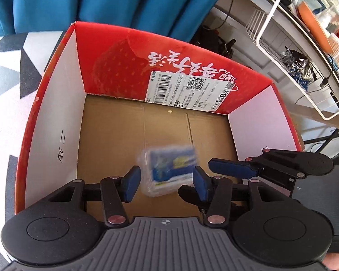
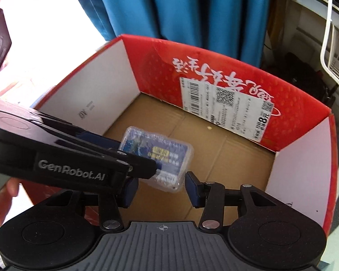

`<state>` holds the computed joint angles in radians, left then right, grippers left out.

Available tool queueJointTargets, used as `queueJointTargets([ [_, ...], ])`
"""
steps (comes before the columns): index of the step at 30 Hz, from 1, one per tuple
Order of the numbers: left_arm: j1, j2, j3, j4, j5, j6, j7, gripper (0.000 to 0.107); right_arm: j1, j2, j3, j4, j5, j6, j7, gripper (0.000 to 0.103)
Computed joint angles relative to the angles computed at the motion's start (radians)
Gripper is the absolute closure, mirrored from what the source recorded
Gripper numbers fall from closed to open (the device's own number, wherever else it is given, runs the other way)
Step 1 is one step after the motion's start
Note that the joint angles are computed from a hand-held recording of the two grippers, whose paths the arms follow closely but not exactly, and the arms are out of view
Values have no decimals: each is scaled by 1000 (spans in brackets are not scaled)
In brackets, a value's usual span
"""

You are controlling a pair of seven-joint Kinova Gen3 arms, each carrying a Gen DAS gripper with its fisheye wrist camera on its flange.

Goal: Organize rigid objects
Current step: 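Open the left gripper to drop the card case on the box floor, then move the left tool back to the lavender cylindrical bottle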

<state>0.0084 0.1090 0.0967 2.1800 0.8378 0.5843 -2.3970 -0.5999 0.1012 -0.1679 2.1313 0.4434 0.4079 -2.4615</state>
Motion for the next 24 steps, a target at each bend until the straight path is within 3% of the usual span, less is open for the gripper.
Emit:
queueJointTargets([
  [4, 4, -20, -2, 12, -5, -16, -3, 52, 110, 3, -143, -10, 99, 52, -134, 54],
  [5, 1, -29, -5, 18, 2, -18, -16, 50, 124, -2, -170, -10, 130, 68, -175, 49],
  [7, 3, -58, -14, 34, 1, -30, -30, 40, 135, -17, -204, 1, 193, 88, -256, 35],
  [9, -10, -90, -34, 50, 38, -8, -97, 38, 199, -38, -295, 11, 251, 117, -338, 12],
  [11, -16, -128, -64, 67, 73, 32, -163, 34, 276, -65, -388, 38, 307, 109, -417, 1],
  [14, -7, -220, -98, 122, 139, 21, -265, 5, 374, -98, -527, 61, 370, 147, -524, 0],
  [16, -4, -299, -92, 165, 164, -43, -302, 4, 431, -121, -619, 76, 414, 187, -605, 0],
  [19, 37, -379, -136, 189, 113, -75, -280, 4, 523, -179, -758, 105, 442, 236, -727, 0],
  [24, 45, -551, -141, 271, 18, -192, -226, 4, 703, -358, -978, 189, 448, 214, -931, 0],
])
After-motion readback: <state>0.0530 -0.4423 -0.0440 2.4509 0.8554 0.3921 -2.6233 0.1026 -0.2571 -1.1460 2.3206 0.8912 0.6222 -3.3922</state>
